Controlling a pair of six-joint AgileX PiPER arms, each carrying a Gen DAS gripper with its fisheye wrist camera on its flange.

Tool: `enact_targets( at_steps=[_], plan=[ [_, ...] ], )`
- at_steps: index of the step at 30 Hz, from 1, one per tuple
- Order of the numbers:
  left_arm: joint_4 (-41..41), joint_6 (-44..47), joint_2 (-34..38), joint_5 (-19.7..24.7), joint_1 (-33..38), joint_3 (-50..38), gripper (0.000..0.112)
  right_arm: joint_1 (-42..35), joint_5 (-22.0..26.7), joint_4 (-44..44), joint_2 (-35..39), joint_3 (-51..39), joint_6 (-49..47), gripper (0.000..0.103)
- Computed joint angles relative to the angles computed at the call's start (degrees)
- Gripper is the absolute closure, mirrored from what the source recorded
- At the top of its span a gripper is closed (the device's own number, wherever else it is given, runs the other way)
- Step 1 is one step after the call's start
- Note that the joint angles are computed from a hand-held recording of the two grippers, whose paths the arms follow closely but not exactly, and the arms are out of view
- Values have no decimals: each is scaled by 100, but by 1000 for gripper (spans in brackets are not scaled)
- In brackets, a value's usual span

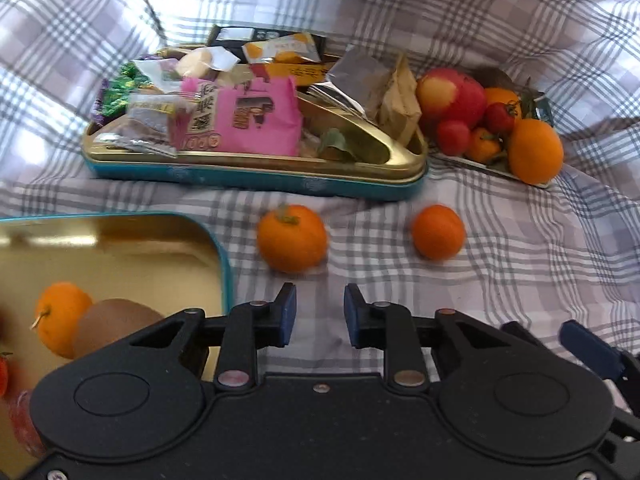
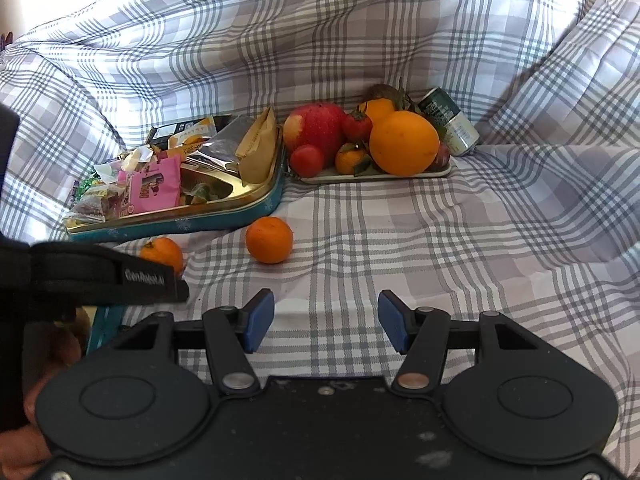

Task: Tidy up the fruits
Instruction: 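Move both tools toward the two small tangerines on the sheet, then close the left gripper on one tangerine while the right gripper grasps the other tangerine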

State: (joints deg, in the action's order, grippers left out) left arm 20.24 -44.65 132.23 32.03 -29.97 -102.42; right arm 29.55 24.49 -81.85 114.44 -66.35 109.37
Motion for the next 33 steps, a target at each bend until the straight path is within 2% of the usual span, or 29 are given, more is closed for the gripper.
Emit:
enact_targets(
  at_steps=[2, 4, 6, 9, 13, 16, 28, 33],
  plan=[
    [950, -841, -70, -39, -145, 153, 79, 9, 12, -44, -28, 25, 55, 42],
    [1467, -1264, -114, -135, -186, 247, 77, 0, -4, -46, -18, 8, 70, 42],
    [1373, -1110, -53, -132, -125, 124, 73, -24, -50, -38, 26, -54, 24, 42],
    [1090, -905, 214, 159, -57, -350, 73, -73, -151, 16, 121, -204, -186, 42],
    [947, -812, 356, 128, 6, -521, 65, -119, -183, 88, 253, -417, -495, 42],
    [908, -760, 434, 116, 12, -611, 63, -179, -253, 125, 351, -557, -662, 42],
    [507, -276, 709, 65, 122, -1064, 62, -379, -467, 639, 894, -1294, -1665, 42],
    [-48, 305, 586, -35, 249, -891, 62, -382, -472, 909, 1205, -1747, -2214, 43]
  ],
)
